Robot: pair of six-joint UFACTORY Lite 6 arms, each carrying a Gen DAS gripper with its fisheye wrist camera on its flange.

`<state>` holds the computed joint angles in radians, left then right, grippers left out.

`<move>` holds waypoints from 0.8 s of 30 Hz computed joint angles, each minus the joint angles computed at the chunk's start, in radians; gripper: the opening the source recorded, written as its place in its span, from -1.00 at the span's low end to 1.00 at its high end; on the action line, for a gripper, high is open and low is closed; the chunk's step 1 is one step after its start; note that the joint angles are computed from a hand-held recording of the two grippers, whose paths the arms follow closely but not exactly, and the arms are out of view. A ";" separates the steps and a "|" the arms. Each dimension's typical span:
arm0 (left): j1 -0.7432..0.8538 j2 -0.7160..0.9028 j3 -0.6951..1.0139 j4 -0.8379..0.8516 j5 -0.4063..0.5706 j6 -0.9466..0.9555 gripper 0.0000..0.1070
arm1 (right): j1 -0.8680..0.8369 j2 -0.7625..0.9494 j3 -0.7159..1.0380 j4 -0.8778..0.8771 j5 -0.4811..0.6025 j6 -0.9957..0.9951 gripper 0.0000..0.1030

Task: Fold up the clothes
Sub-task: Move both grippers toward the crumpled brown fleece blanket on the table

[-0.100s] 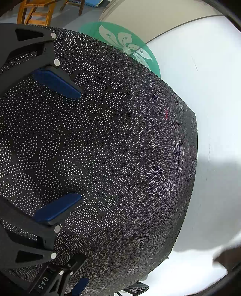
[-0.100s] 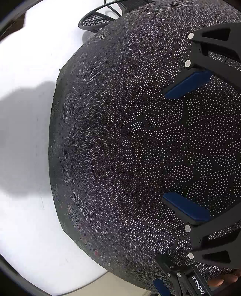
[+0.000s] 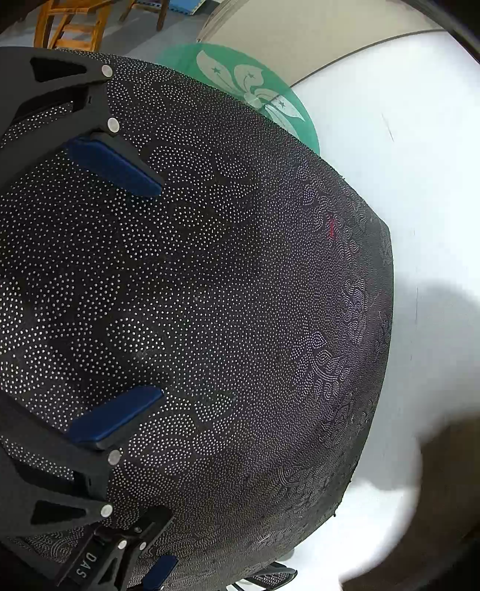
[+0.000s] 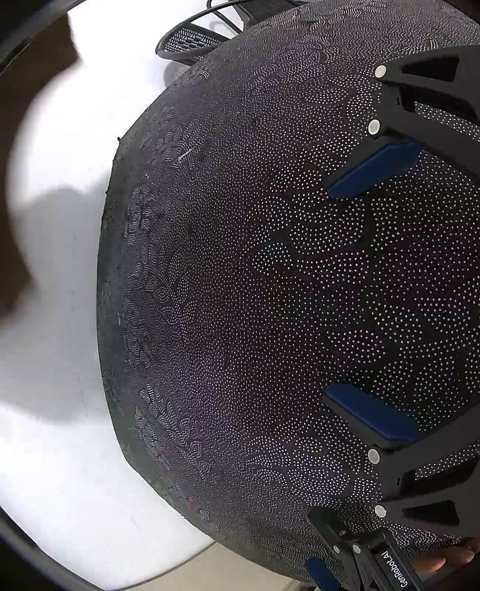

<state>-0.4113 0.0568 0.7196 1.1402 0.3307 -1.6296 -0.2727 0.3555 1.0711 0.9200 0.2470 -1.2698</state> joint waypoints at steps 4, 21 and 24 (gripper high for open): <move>0.003 0.001 0.000 0.002 -0.003 0.000 0.92 | -0.001 0.001 0.001 0.000 0.003 0.001 0.98; -0.003 -0.033 0.017 -0.218 0.058 0.199 0.92 | 0.001 -0.004 -0.007 0.005 -0.002 -0.004 0.98; -0.047 -0.073 0.024 -0.187 0.129 0.159 0.92 | 0.003 -0.003 -0.006 0.004 -0.003 -0.001 0.98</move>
<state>-0.4579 -0.0165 0.7440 0.9530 0.4598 -1.4710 -0.2698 0.3526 1.0649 0.9235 0.2437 -1.2709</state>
